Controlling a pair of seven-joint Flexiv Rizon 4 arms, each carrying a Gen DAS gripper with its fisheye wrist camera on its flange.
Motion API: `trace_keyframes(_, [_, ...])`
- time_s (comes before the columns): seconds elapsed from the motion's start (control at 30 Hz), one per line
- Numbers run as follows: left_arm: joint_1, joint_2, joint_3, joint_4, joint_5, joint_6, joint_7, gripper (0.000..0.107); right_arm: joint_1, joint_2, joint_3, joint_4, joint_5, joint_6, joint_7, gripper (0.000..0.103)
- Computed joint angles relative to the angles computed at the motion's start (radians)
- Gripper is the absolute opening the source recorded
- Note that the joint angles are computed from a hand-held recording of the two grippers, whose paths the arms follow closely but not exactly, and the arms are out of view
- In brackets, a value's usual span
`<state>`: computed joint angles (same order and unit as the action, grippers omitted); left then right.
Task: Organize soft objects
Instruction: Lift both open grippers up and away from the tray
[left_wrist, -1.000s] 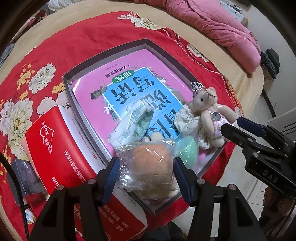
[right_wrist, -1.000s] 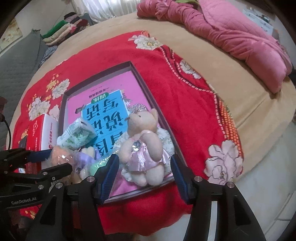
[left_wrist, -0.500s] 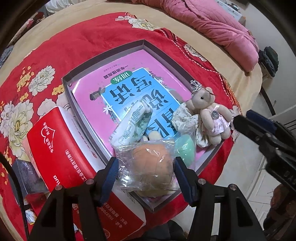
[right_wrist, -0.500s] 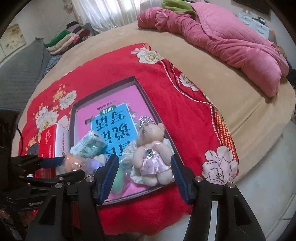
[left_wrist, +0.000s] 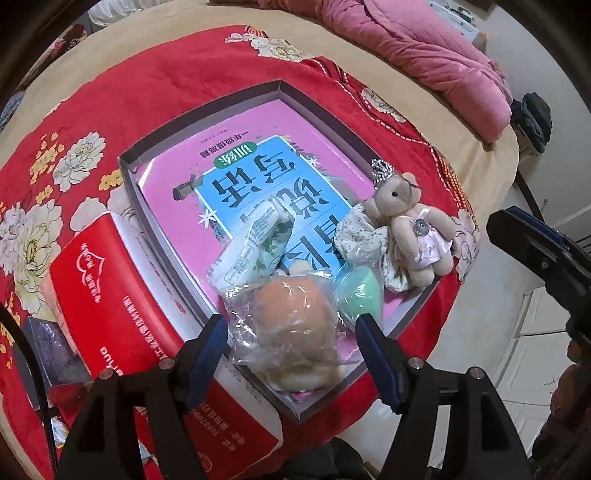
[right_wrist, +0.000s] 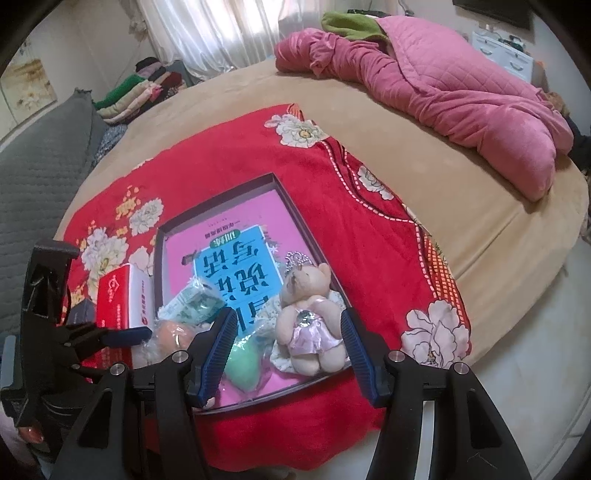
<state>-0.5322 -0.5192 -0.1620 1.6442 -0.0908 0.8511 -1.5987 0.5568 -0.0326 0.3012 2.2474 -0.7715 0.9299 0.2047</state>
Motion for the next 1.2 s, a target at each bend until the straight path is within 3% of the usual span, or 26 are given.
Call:
trace_keyframes(0.23, [0.012, 0.043, -0.006, 0.038, -0.017, 0.036, 0.008, 0.072, 0.008, 0.0, 0.006, -0.009, 0.004, -0.016, -0.003, 0.061])
trace_keyframes(0.33, [0.016, 0.063, -0.006, 0.055, -0.022, 0.049, 0.006, 0.072, 0.013, 0.004, 0.009, -0.013, 0.003, -0.03, -0.002, 0.071])
trace_keyframes(0.67, [0.035, 0.147, -0.021, 0.133, -0.056, 0.106, 0.027, 0.072, 0.033, 0.009, 0.02, -0.054, -0.001, -0.098, -0.024, 0.072])
trace_keyframes(1.2, [0.053, 0.303, 0.001, 0.249, -0.009, 0.177, -0.004, 0.074, 0.097, -0.014, 0.036, -0.158, -0.059, -0.228, -0.041, 0.075])
